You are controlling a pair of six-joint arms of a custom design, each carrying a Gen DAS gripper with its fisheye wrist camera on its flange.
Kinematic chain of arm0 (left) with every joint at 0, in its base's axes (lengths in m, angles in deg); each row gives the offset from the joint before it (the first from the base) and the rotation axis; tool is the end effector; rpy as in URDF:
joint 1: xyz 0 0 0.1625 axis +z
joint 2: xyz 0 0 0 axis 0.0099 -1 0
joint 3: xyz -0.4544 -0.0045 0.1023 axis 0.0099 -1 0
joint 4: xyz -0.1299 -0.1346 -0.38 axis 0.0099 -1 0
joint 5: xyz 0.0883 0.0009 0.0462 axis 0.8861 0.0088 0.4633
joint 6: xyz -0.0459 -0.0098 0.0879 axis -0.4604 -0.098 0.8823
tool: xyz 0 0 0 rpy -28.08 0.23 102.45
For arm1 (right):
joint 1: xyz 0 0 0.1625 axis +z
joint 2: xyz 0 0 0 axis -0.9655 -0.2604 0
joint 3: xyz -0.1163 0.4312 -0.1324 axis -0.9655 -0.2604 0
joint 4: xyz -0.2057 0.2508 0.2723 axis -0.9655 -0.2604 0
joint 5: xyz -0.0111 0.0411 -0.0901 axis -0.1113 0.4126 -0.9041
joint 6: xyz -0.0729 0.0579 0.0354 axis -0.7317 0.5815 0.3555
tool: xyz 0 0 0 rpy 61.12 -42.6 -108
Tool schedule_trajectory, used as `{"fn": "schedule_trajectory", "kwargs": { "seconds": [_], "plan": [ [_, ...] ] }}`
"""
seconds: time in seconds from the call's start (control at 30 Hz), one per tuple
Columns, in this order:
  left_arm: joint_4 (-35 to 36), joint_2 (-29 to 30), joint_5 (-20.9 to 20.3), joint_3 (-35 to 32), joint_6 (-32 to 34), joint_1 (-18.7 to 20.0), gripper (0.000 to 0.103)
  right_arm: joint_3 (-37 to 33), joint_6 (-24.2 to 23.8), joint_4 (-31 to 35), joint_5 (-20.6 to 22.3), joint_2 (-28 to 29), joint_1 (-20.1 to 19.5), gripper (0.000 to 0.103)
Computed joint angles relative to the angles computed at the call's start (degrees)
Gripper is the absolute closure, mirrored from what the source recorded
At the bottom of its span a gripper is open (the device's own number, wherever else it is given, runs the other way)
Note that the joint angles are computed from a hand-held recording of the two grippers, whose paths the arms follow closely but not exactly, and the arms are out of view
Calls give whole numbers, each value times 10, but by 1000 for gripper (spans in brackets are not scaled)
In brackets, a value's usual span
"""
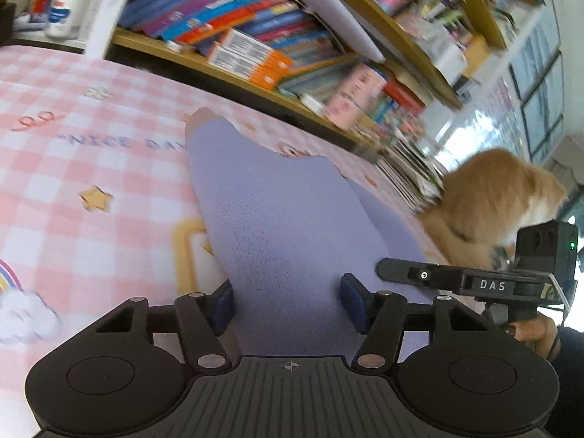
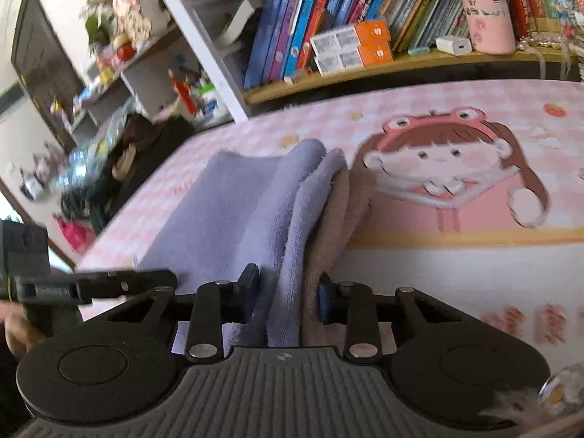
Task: Fold clothes
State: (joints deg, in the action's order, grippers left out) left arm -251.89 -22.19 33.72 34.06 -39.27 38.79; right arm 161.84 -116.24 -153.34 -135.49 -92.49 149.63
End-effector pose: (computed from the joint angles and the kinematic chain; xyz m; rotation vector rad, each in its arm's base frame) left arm -0.3070 -0.5055 0.0181 0.2423 2.7111 -1.2191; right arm -0.0111 -0.6172 0.3743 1.0837 -2.8451 0.5885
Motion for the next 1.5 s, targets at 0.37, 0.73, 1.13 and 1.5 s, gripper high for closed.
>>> {"fn": "schedule_trajectory", "kwargs": {
  "seconds": [0.37,0.73,1.13,1.5],
  "plan": [
    [33,-11,-27,2,-46,5,36,-48,50,114,-2,-3,-27,54],
    [15,7,-55,-11,-42,16,42,-61,71,132,6,18,-25,57],
    [-53,21,30,-50,109,6,48,-25,-45,2,75,18,-1,72],
    [-65,50,12,-185,231,79,47,-135,-7,-86,89,144,51,72]
  ]
}}
